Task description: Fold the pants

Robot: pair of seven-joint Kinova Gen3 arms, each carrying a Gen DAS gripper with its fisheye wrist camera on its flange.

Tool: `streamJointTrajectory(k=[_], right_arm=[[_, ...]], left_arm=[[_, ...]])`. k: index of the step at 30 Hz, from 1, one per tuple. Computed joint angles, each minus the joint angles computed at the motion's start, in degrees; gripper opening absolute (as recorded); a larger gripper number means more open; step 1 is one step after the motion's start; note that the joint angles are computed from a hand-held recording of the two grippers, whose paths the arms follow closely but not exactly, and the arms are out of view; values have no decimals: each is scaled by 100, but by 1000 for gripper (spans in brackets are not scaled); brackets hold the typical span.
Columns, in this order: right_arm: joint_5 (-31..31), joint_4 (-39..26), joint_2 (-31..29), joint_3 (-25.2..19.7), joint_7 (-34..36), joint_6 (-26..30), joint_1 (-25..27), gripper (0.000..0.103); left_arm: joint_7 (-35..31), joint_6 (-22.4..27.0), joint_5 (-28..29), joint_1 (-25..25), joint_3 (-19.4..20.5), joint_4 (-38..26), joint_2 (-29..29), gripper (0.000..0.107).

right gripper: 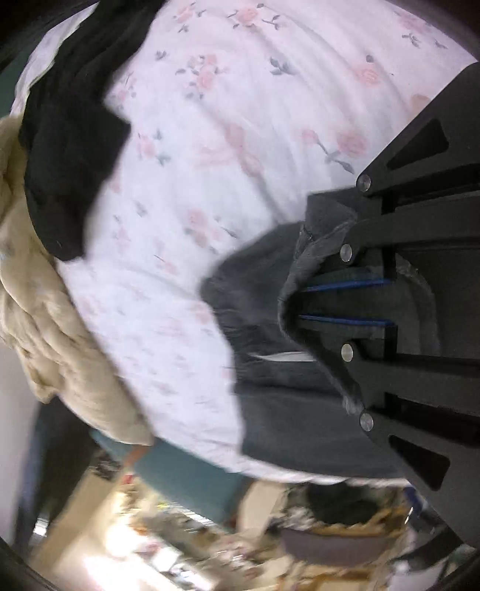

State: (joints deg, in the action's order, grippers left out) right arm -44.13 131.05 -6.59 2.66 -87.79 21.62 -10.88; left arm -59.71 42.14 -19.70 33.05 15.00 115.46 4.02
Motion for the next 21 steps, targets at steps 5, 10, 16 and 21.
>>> streamJointTrajectory(k=[5, 10, 16, 21], right_arm=[[-717, 356, -508, 92, 274, -180, 260, 14], [-929, 423, -585, -167, 628, 92, 1226, 14], [-2327, 734, -248, 1260, 1921, 283, 393, 14], [-3209, 854, -184, 1983, 2860, 492, -93, 14]], left_arm=[[-519, -43, -245, 426, -12, -1066, 974, 60], [-1402, 486, -206, 762, 55, -2334, 2202, 68], [-1761, 5, -507, 1449, -532, -2706, 2385, 66], [-676, 422, 402, 844, -894, -3398, 2681, 65]])
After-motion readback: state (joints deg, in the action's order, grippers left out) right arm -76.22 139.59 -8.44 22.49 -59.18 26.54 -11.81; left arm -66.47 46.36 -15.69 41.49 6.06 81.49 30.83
